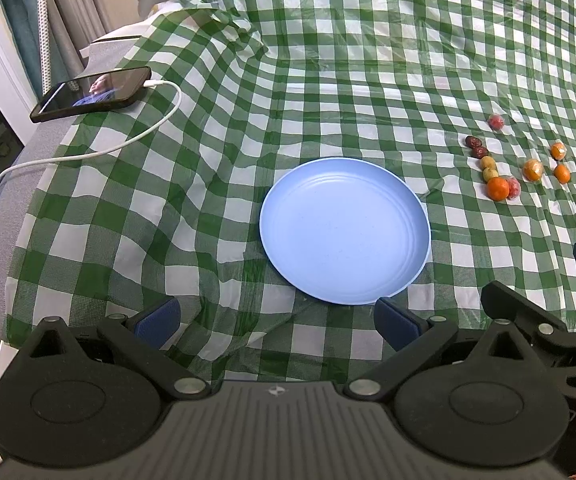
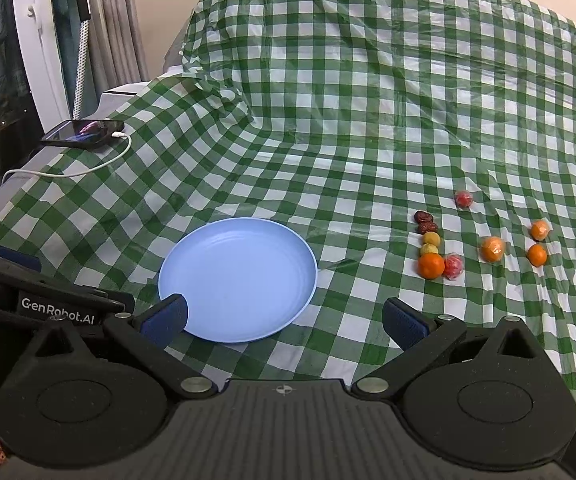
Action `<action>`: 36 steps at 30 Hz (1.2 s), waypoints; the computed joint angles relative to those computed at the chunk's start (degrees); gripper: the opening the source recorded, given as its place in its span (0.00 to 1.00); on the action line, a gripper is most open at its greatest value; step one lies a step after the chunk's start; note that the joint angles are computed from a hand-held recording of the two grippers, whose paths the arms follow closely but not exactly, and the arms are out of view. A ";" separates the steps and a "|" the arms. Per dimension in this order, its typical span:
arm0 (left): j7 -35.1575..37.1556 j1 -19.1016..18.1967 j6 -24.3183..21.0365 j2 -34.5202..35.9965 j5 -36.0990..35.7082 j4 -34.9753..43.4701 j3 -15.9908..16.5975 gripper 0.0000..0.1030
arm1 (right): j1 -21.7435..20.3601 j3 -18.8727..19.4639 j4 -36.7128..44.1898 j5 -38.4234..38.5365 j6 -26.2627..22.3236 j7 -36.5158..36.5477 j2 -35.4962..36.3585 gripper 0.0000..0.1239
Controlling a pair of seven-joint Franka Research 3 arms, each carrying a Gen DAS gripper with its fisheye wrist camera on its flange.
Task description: Organize fruits
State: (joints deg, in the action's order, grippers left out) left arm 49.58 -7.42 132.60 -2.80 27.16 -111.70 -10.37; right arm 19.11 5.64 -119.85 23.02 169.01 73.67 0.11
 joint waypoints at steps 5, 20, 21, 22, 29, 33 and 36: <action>0.16 0.08 0.11 -0.03 -0.11 -0.15 0.09 1.00 | 0.06 0.02 -0.19 -0.39 0.28 0.40 -0.05 0.83; -0.62 0.00 -0.42 0.23 0.29 0.34 0.04 1.00 | 0.09 0.01 -0.30 -0.63 0.40 0.61 -0.13 0.83; -0.69 -0.01 -0.40 0.24 0.32 0.34 0.03 1.00 | 0.09 0.01 -0.33 -0.73 0.38 0.75 -0.18 0.83; -0.80 -0.02 -0.41 0.27 0.42 0.36 0.02 1.00 | 0.09 0.01 -0.33 -0.73 0.38 0.75 -0.18 0.83; -1.22 -0.10 -0.62 0.15 0.59 0.36 -0.03 1.00 | 0.21 0.09 -0.34 0.11 0.51 0.22 -0.17 0.83; -1.06 -0.07 -0.62 0.06 0.22 0.25 0.04 1.00 | 0.42 0.18 -0.82 2.82 0.98 -1.47 -0.54 0.83; -0.66 0.05 -0.49 0.14 -1.14 0.36 0.21 1.00 | 0.54 0.15 -1.15 5.38 1.92 -2.64 -0.60 0.83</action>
State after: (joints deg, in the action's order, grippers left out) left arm 48.92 -7.36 132.11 -2.66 26.02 -111.35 -10.16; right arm 19.65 5.79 -121.00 28.40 170.93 71.03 -0.49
